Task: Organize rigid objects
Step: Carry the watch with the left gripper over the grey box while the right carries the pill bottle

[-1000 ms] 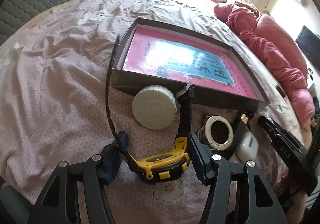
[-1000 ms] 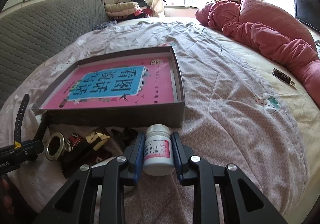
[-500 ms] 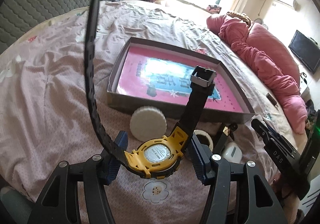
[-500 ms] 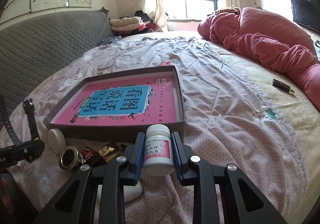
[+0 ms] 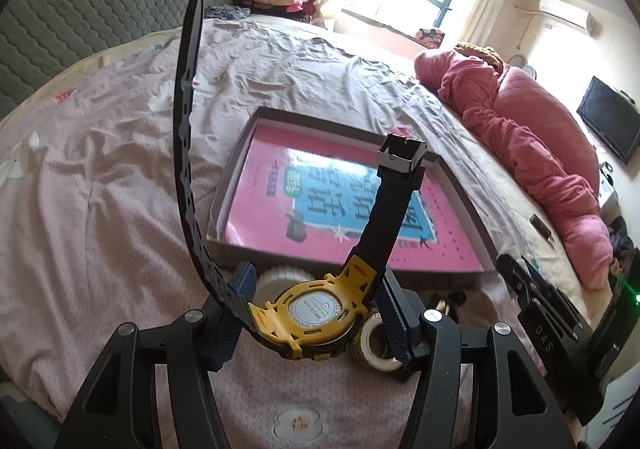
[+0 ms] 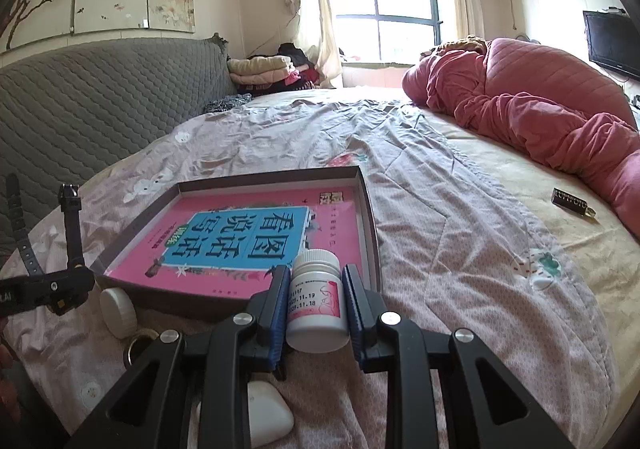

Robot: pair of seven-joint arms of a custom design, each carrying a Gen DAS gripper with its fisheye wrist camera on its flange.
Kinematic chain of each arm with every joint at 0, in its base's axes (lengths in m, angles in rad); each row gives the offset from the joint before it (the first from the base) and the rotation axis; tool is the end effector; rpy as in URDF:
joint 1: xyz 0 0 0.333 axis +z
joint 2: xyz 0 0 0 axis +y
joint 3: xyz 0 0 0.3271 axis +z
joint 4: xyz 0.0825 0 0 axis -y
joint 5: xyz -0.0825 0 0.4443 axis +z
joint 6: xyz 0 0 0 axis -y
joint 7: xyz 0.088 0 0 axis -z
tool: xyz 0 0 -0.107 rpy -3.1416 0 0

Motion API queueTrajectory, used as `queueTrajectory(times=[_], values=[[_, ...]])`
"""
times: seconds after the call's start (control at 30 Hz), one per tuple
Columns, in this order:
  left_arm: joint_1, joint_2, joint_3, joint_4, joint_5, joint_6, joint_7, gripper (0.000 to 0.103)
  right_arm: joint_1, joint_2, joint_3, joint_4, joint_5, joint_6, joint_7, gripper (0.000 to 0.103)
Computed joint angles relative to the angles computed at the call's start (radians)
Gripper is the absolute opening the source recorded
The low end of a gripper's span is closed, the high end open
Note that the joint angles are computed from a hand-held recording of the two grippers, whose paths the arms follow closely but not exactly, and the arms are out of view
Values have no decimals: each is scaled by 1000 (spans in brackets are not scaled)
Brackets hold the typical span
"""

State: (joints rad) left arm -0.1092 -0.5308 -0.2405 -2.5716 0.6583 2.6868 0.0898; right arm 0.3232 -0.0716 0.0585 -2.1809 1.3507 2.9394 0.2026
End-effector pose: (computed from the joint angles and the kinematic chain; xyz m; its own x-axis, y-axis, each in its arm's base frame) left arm 0.4372 -0.1835 0.4813 0.4502 -0.8418 0.2980 -0.5371 -0.5218 -0.6627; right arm 0.5756 0.1634 0.4576 0.5282 -0.8448 -0.0855 -0.4985 -0.2269 -0.8367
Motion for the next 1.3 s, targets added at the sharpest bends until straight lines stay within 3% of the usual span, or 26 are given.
queueTrajectory(times=[0.6,0.83,1.03,1.17,1.3], values=[[74,155,39,116,24,38,36,62,-4,74,24,83,86,23,-109,27],[88,225,43,163,49,16,31,62,-12,105,35,108,48,30,-78,27],[73,277,52,194,44,-6,54,62,-16,138,40,116,-120,53,86,27],[66,301,57,209,40,-15,64,62,-12,154,31,104,-357,81,304,27],[56,313,64,214,21,-14,79,62,-20,158,39,105,-421,80,351,27]])
